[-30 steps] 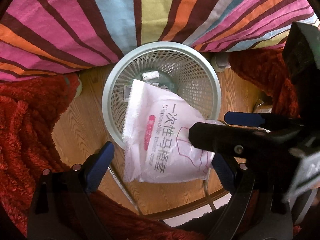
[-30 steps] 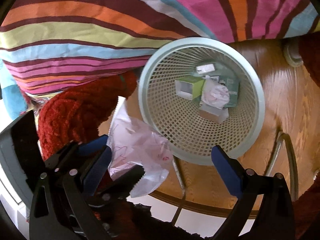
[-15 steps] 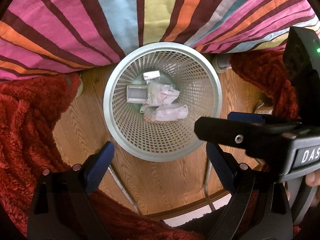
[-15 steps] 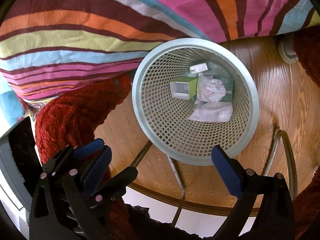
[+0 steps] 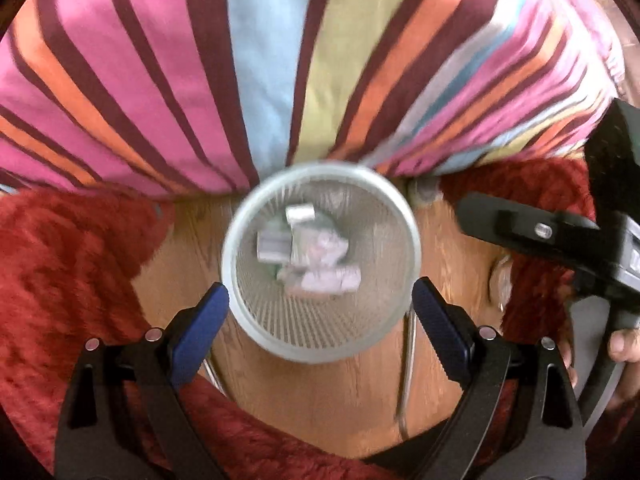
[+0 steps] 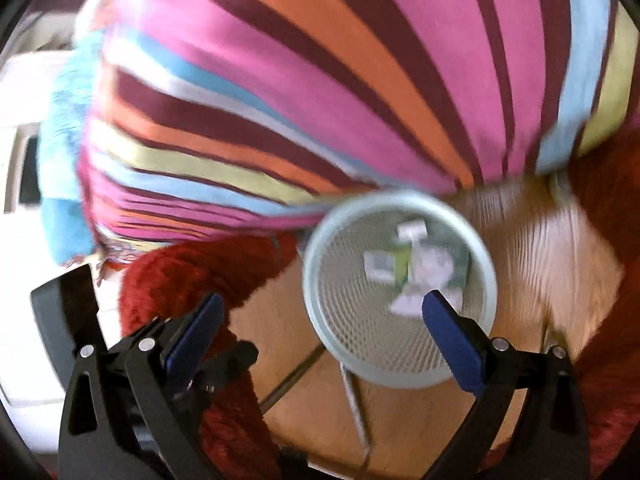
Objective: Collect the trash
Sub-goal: 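Raise both open tools toward the lime-green box and teal tissue pack on the bed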
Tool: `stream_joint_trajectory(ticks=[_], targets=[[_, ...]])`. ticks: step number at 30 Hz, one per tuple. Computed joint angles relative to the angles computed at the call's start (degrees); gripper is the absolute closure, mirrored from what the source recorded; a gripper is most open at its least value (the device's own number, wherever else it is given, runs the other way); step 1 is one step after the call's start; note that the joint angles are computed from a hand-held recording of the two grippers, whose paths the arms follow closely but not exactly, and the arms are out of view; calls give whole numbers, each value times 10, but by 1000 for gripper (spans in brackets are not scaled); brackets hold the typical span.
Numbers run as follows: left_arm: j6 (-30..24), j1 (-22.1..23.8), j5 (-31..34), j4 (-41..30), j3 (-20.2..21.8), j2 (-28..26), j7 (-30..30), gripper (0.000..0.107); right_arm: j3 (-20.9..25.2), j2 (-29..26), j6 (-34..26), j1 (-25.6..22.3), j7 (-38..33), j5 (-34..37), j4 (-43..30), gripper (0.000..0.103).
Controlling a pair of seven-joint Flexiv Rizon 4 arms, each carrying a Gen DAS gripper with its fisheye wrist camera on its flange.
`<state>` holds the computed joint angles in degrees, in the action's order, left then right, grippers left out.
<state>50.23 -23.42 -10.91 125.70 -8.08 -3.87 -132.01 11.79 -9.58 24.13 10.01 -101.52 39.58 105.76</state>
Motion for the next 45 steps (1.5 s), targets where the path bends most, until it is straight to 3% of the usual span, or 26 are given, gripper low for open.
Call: stream_joint_trajectory(ticks=[4, 6, 10, 12, 16, 24, 32, 45], targets=[[-6, 2, 96, -33, 4, 24, -44, 16, -4, 46, 68, -10, -76, 39, -5, 8], [-16, 6, 136, -56, 2, 28, -57, 17, -6, 62, 136, -3, -106, 44, -4, 8], [-56, 14, 225, -121, -1, 25, -72, 16, -1, 69, 333, 24, -174, 16, 5, 8], [-72, 16, 259, -154, -2, 17, -79, 16, -1, 57, 372, 31, -200, -4, -6, 8], [-84, 24, 285, -213, 7, -11, -79, 16, -6, 12, 340, 25, -197, -25, -71, 8], [-48, 32, 312, -330, 41, -94, -68, 17, 9, -79, 378, 23, -164, -133, -153, 8], [-20, 43, 271, -436, 79, -193, -34, 17, 15, -180, 372, 15, -101, -229, -259, 8], [-34, 52, 212, -627, 119, -340, 14, 17, 19, -347, 307, 39, -101, -341, -490, 7]])
